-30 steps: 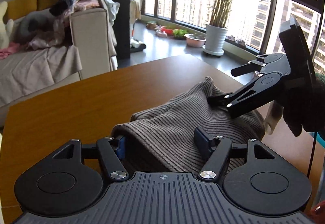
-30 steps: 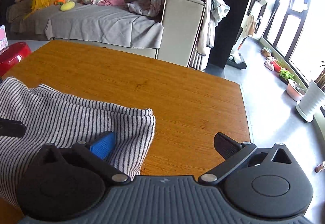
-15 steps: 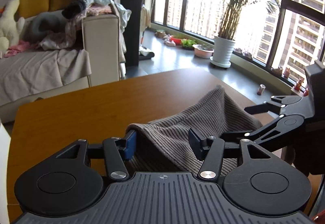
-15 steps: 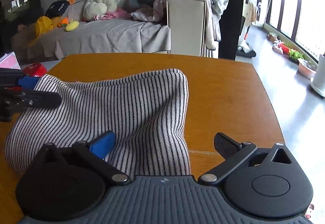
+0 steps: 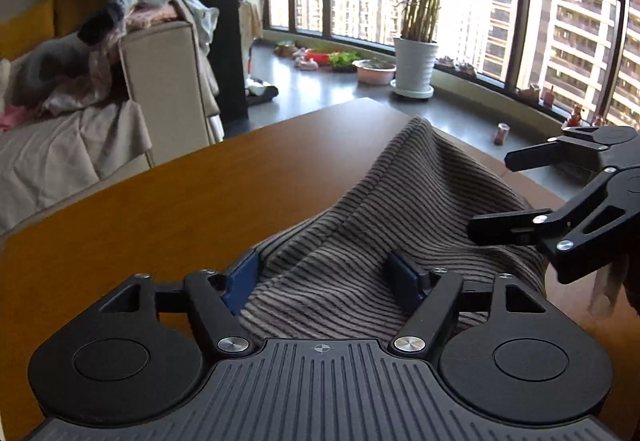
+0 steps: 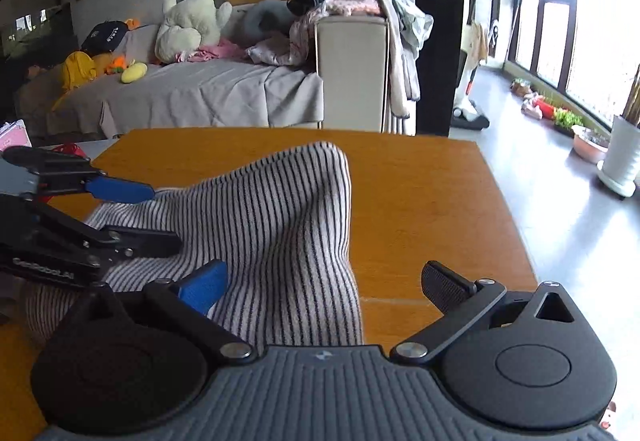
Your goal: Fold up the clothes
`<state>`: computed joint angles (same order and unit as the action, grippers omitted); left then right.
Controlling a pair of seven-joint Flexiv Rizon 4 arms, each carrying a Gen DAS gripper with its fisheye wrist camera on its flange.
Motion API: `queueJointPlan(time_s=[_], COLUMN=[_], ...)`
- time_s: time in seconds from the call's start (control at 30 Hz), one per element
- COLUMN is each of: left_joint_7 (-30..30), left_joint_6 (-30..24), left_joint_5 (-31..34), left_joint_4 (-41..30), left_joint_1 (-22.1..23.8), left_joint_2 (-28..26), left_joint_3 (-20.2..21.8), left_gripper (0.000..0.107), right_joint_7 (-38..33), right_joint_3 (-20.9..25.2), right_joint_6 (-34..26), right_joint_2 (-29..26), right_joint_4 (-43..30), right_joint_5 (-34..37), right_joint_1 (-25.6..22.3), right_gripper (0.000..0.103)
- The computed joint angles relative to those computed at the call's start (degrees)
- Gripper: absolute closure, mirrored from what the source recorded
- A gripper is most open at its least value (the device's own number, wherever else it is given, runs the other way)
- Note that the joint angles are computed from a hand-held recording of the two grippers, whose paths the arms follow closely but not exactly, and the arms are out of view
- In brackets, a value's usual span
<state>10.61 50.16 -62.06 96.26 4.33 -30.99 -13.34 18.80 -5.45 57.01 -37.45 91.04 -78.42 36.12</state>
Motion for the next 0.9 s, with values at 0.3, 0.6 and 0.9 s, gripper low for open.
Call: queueJointPlan(time_s=[0.3,0.6,0.9], left_joint_7=[-12.74,-13.72,-14.31], left_joint_6=[-5.97,-7.08,-6.68], left_joint_5=[5.29,5.03,4.9], left_joint_4=[-5.51,-6.14,-5.53], left_joint_1=[1.93,2.99,3.27], left_joint_2=[-3.74,-4.71,-4.57], left_joint_3=[0.63,-0.1,-0.3], left_gripper=[0.02,0.015,0.01], right_joint_7=[-26.81,-0.63,22.66], right_joint_3=[2.49,-3.73,-1.65], right_joint_6=[-9.54,4.13,22.95], right_joint_2=[-8.61,1.37,0.05], right_joint_4=[-13.86,0.54,4.44], right_joint_5=[21.21,0.77,-3.05], right_joint_1=[-1.98,2.71,-4.02], right_gripper=[0.0,0.0,0.0])
